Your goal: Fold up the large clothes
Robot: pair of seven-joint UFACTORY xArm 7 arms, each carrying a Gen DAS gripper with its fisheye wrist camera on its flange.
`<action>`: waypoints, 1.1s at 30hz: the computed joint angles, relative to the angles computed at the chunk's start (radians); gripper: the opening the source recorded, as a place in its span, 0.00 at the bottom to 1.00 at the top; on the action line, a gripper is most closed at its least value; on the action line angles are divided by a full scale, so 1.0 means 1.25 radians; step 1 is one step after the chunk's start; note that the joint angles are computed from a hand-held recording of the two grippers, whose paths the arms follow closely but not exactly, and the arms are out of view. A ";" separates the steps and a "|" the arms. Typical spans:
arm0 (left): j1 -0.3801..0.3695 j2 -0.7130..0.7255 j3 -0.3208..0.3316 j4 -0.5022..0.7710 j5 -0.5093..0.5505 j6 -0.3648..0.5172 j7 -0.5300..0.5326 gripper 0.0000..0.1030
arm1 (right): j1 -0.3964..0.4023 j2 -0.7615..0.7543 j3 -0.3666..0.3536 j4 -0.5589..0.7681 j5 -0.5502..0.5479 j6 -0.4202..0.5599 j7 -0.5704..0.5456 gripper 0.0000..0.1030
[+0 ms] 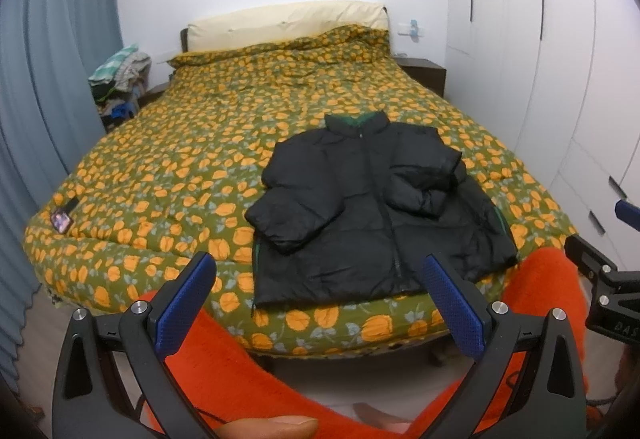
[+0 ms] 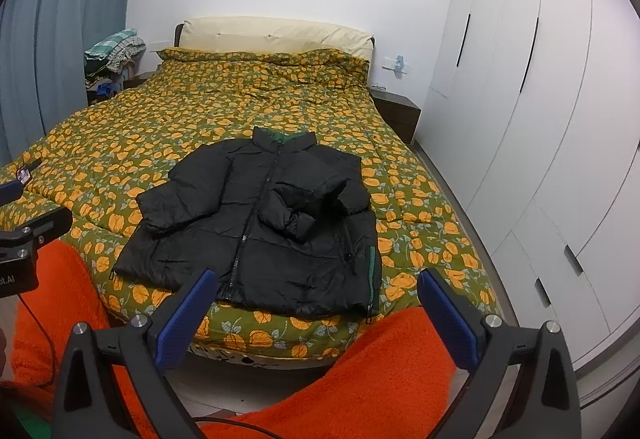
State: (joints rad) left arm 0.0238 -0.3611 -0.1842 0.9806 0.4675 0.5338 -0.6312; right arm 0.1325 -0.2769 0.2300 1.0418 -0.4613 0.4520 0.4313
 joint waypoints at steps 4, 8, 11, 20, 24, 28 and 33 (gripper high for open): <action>-0.002 0.009 0.003 0.008 -0.003 0.001 0.006 1.00 | 0.001 0.012 -0.006 0.011 0.007 -0.001 -0.002 0.99; -0.006 0.030 0.003 0.030 0.000 0.008 0.011 1.00 | 0.000 0.023 -0.009 0.018 0.004 -0.003 0.002 0.99; -0.010 0.040 0.004 0.038 0.006 0.010 0.008 1.00 | 0.003 0.032 -0.015 0.025 0.011 -0.002 -0.002 0.99; -0.025 0.073 0.012 0.073 0.017 0.025 0.006 1.00 | 0.010 0.063 -0.026 0.053 0.012 0.005 -0.002 0.99; -0.029 0.078 0.019 0.079 0.021 0.029 0.001 1.00 | 0.015 0.068 -0.030 0.058 0.012 0.006 0.000 0.99; -0.031 0.082 0.025 0.084 0.019 0.032 -0.002 1.00 | 0.020 0.080 -0.033 0.071 0.013 0.008 -0.005 0.99; -0.030 0.089 0.029 0.092 0.019 0.037 -0.010 1.00 | 0.027 0.095 -0.035 0.088 0.008 0.012 -0.004 0.99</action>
State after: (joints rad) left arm -0.0134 -0.2495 -0.1474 1.0953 0.4915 0.5803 -0.6438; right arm 0.1658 -0.1583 0.1867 1.1517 -0.4515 0.4674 0.4265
